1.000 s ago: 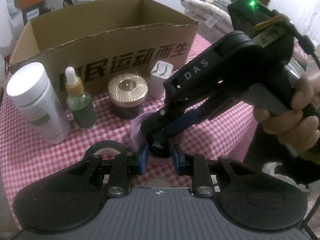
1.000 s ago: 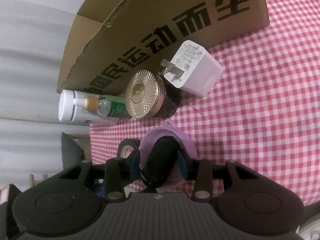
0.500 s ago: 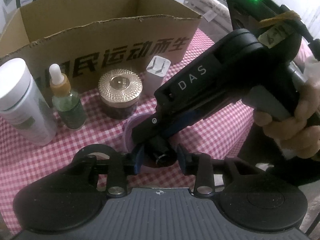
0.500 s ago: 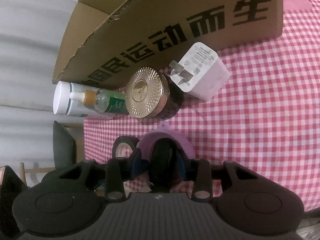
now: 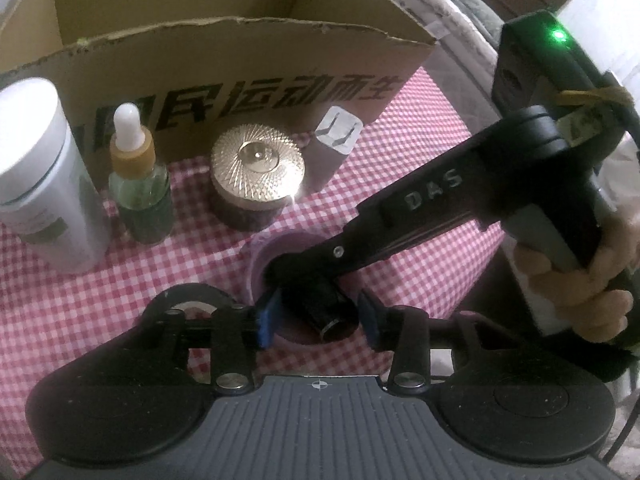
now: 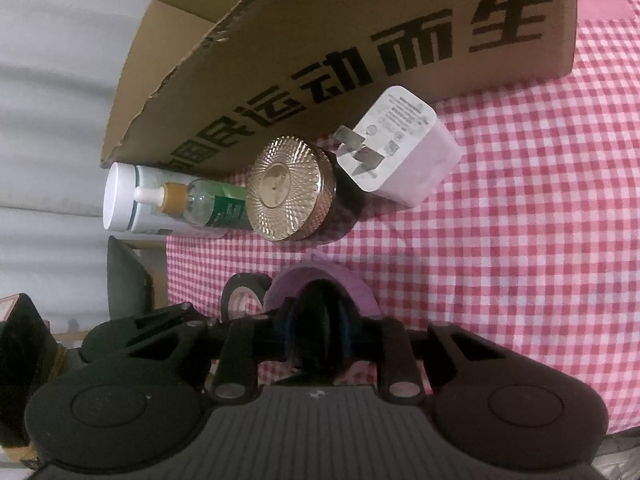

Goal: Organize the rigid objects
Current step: 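Grasp the black oval item in the pink bowl with the right gripper, then carry the black oval item into the box and open the right gripper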

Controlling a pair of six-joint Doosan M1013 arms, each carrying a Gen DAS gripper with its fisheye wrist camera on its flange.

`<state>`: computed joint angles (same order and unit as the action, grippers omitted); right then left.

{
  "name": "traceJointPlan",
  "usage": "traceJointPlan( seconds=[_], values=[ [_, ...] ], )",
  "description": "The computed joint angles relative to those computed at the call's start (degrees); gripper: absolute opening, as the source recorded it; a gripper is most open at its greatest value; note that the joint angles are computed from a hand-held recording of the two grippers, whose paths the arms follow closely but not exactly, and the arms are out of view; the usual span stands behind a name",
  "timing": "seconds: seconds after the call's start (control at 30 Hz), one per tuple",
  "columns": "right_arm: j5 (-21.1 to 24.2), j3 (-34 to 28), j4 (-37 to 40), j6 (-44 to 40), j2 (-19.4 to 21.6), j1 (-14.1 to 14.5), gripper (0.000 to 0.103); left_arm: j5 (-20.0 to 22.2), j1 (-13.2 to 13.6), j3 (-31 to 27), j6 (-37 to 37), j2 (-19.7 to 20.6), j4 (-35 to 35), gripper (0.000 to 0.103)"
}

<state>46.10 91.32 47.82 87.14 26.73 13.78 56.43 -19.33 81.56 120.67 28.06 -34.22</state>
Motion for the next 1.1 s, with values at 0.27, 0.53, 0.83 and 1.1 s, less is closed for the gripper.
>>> traceJointPlan(
  seconds=[0.27, 0.53, 0.83, 1.1],
  values=[
    [1.16, 1.29, 6.7, -5.9, -0.43, -1.28, 0.021, 2.66, 0.61, -1.19, -1.07, 0.92, -0.57, 0.049],
    [2.17, 0.13, 3.88, -4.98, 0.44, -0.37, 0.021, 0.76, -0.22, -0.72, -2.31, 0.59, 0.75, 0.048],
    [0.98, 1.79, 6.41, -8.87, -1.2, -0.18, 0.018, -3.25, -0.8, 1.53, -1.1, -1.07, 0.4, 0.048],
    [-2.08, 3.6, 9.19, -13.37, -4.68, 0.23, 0.017, -10.48, -1.58, 4.7, 1.55, -5.62, 1.05, 0.048]
  ],
)
